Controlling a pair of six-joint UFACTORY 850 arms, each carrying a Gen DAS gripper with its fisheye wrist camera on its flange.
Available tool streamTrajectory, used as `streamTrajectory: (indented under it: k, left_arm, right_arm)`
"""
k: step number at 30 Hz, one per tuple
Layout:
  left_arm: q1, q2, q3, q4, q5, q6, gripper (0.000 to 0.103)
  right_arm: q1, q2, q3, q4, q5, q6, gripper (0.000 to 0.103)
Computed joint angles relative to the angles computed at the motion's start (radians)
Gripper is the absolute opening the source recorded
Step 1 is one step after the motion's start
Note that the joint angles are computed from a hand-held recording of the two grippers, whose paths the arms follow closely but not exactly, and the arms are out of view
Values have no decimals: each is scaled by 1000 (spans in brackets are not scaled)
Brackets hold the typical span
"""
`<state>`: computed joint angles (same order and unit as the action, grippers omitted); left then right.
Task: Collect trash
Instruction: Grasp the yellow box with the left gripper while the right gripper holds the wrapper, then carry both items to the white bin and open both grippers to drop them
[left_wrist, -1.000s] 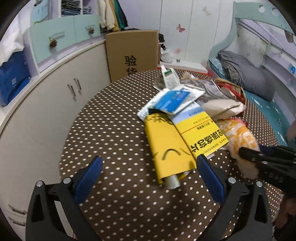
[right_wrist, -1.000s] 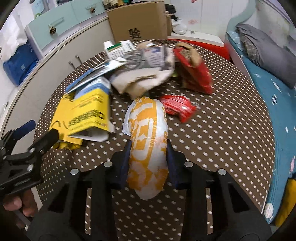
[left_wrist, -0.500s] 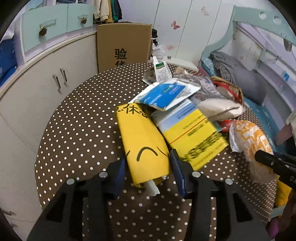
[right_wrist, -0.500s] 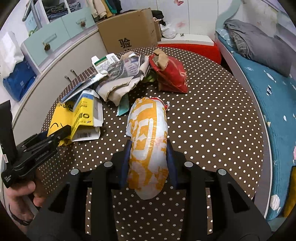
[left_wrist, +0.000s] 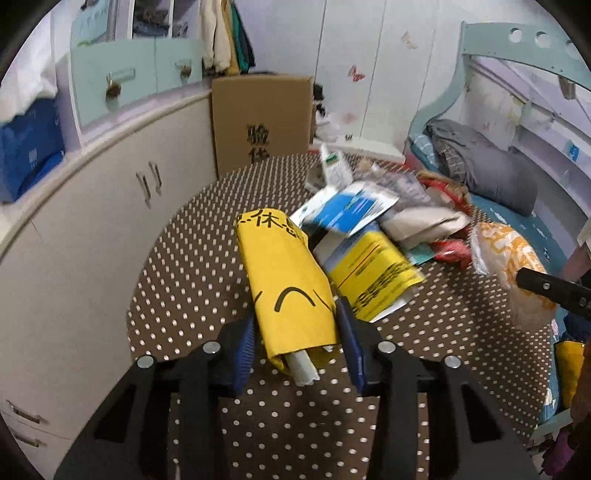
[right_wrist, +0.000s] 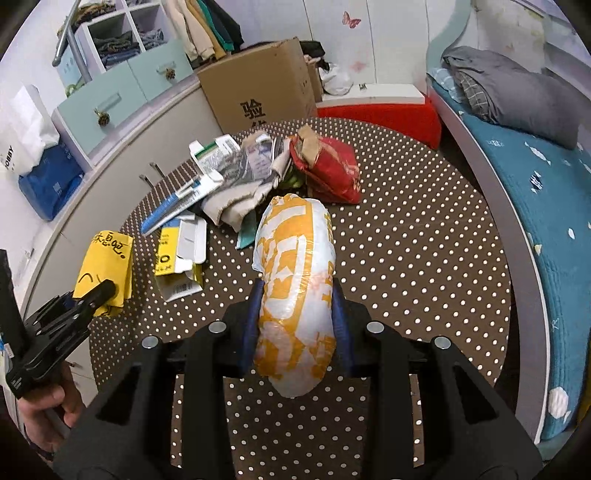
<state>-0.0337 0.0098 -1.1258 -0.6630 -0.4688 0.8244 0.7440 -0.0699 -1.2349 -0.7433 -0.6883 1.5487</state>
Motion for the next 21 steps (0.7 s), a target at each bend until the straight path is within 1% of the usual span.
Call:
streamTrajectory:
  k: [5, 9, 12, 16, 18, 20, 21]
  left_arm:
    - [-19, 35, -20, -125, -31, 115, 41]
    - [-65, 34, -57, -208, -56, 187, 41]
    - [-118, 18, -99, -261, -84, 233, 41]
    - [-211, -10, -153, -304, -126, 272, 41]
    - [-258, -26, -174, -309, -136, 277, 41]
    - [-319, -52, -202, -300, -144, 269, 41]
    - [-339, -62, -211, -290, -147, 260, 41]
  right_arm:
    - [1, 53, 29, -68, -6, 54, 34]
    - [-8, 110, 54, -139, -38, 105, 34]
    - [-25, 169, 87, -185, -63, 144, 34]
    - [-52, 258, 145, -229, -124, 193, 34]
    - [-70, 311, 185, -238, -156, 220, 34]
    - [-79, 349, 216, -243, -182, 250, 34]
    - [-95, 385, 249, -239, -196, 269, 34]
